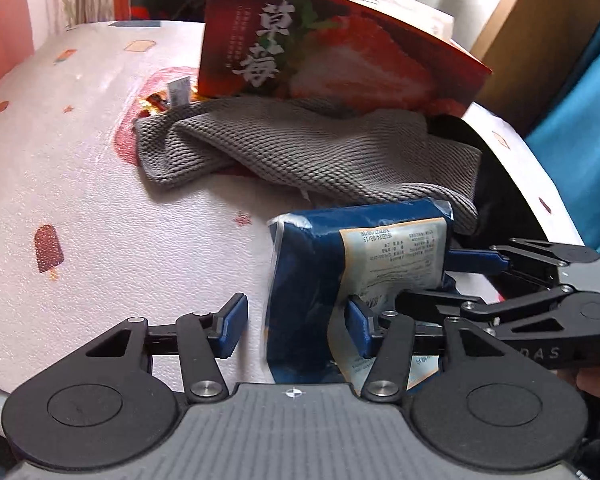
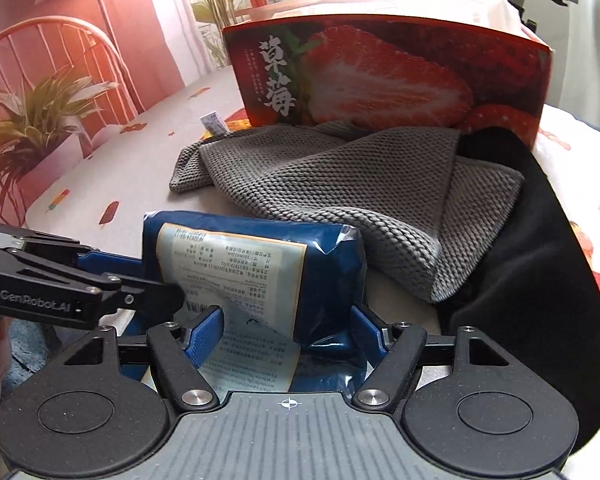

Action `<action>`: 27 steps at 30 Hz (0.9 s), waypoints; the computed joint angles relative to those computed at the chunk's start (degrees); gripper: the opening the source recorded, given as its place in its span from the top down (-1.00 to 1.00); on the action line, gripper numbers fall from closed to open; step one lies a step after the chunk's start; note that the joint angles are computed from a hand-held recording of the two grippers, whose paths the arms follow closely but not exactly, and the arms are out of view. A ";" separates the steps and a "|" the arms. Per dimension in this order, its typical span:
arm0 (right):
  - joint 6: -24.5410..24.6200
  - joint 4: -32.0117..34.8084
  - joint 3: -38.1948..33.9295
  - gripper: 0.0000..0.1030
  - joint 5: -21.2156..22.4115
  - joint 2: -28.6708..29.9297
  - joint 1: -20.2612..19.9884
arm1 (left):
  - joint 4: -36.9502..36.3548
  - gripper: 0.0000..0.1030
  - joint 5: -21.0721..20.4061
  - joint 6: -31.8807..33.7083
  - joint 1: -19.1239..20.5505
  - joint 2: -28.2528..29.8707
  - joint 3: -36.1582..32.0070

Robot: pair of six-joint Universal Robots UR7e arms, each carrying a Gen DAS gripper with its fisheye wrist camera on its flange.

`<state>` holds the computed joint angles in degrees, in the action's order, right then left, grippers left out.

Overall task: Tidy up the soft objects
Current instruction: 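Close the left gripper on the blue package while the right gripper grips its other end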

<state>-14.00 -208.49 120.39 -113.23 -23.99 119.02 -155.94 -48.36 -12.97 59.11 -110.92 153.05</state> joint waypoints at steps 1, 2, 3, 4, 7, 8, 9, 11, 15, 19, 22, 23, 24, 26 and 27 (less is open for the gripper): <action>-0.48 -0.22 -0.15 -0.32 -0.13 0.10 0.13 | -1.28 -0.09 -0.19 0.31 0.41 0.42 -0.06; -0.98 -0.63 -0.11 -0.31 -0.22 0.13 0.21 | -1.77 -0.09 -0.07 0.67 0.45 0.53 0.00; -1.45 -1.76 0.09 -0.31 -0.37 0.32 0.29 | -1.85 -0.09 0.24 1.08 0.27 0.50 0.11; -1.52 -2.78 0.28 -0.33 -0.79 0.52 0.34 | -1.92 -0.09 0.65 1.33 -0.03 0.49 0.28; 0.25 -4.81 1.11 -0.39 -1.33 0.75 -0.28 | -3.20 -0.09 1.49 1.71 -0.63 0.80 0.94; 1.11 -5.10 1.31 -0.38 -1.32 0.81 -0.59 | -3.94 -0.09 1.62 1.93 -0.67 0.87 1.23; 1.93 -5.28 1.42 -0.39 -1.12 0.97 -0.96 | -4.85 -0.09 1.69 2.20 -0.66 1.18 1.43; 1.39 -6.78 1.50 -0.40 -0.71 1.62 -1.13 | -6.40 -0.09 1.69 2.80 -0.59 1.53 1.82; 0.03 -6.54 0.80 -0.24 -0.62 2.17 -0.74 | -7.54 -0.09 1.65 3.23 -0.60 1.56 2.28; -0.88 -5.49 0.00 -0.16 -2.05 2.68 0.31 | -9.04 -0.08 0.65 3.84 0.02 1.65 2.51; -1.09 -3.62 -0.19 0.01 -1.94 2.18 1.01 | -9.92 -0.08 -3.10 4.16 1.76 1.46 1.99; -0.98 -3.40 -0.15 0.05 -1.67 2.01 1.11 | -10.09 -0.08 -4.02 3.92 2.21 1.24 1.87; -0.80 -3.29 -0.06 0.07 -1.39 1.85 1.15 | -10.16 -0.08 -4.66 3.71 2.55 1.00 1.79; -0.39 -3.57 0.25 0.10 -0.67 1.62 1.22 | -10.14 -0.07 -5.25 3.29 2.55 0.27 1.93; -0.37 -3.90 0.51 0.11 -0.11 1.44 1.26 | -9.97 -0.07 -5.11 3.12 2.01 -0.31 2.19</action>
<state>-14.37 -212.39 120.90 -113.34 -22.55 120.28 -165.91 -53.47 -9.85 61.12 -111.23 155.24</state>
